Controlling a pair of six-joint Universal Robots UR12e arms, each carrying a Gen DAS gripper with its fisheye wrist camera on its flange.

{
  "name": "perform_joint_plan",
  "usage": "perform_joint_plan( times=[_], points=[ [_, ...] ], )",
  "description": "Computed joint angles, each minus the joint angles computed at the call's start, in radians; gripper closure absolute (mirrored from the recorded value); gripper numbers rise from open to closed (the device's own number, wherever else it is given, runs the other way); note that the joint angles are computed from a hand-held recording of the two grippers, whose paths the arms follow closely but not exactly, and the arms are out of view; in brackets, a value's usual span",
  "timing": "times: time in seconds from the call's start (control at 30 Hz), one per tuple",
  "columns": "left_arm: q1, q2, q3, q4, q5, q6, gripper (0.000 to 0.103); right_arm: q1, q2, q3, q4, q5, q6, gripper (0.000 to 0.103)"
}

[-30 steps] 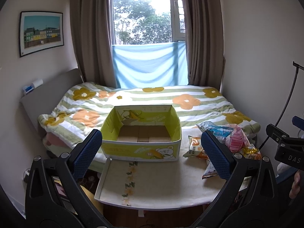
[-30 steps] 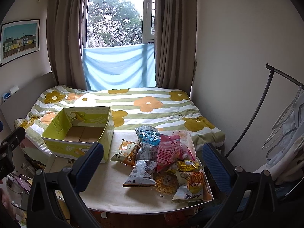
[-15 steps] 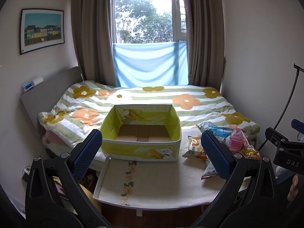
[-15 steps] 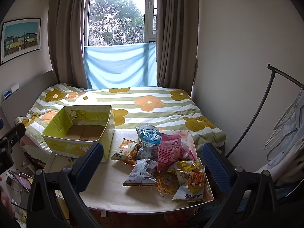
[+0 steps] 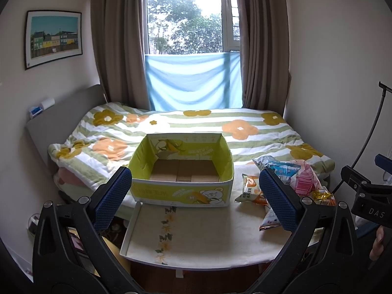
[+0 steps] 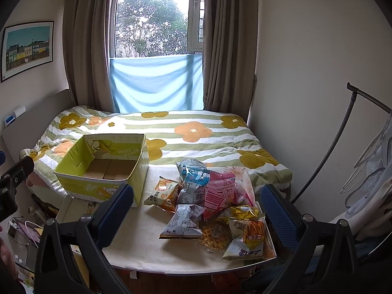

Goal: Organize snacks

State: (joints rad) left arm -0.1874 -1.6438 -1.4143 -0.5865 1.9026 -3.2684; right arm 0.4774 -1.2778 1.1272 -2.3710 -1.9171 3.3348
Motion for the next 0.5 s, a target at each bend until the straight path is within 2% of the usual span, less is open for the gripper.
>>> perform_joint_plan(
  times=[0.5],
  points=[
    [0.011, 0.003, -0.001, -0.010, -0.030, -0.011, 0.000, -0.001, -0.002, 0.004, 0.001, 0.003, -0.002, 0.000]
  ],
)
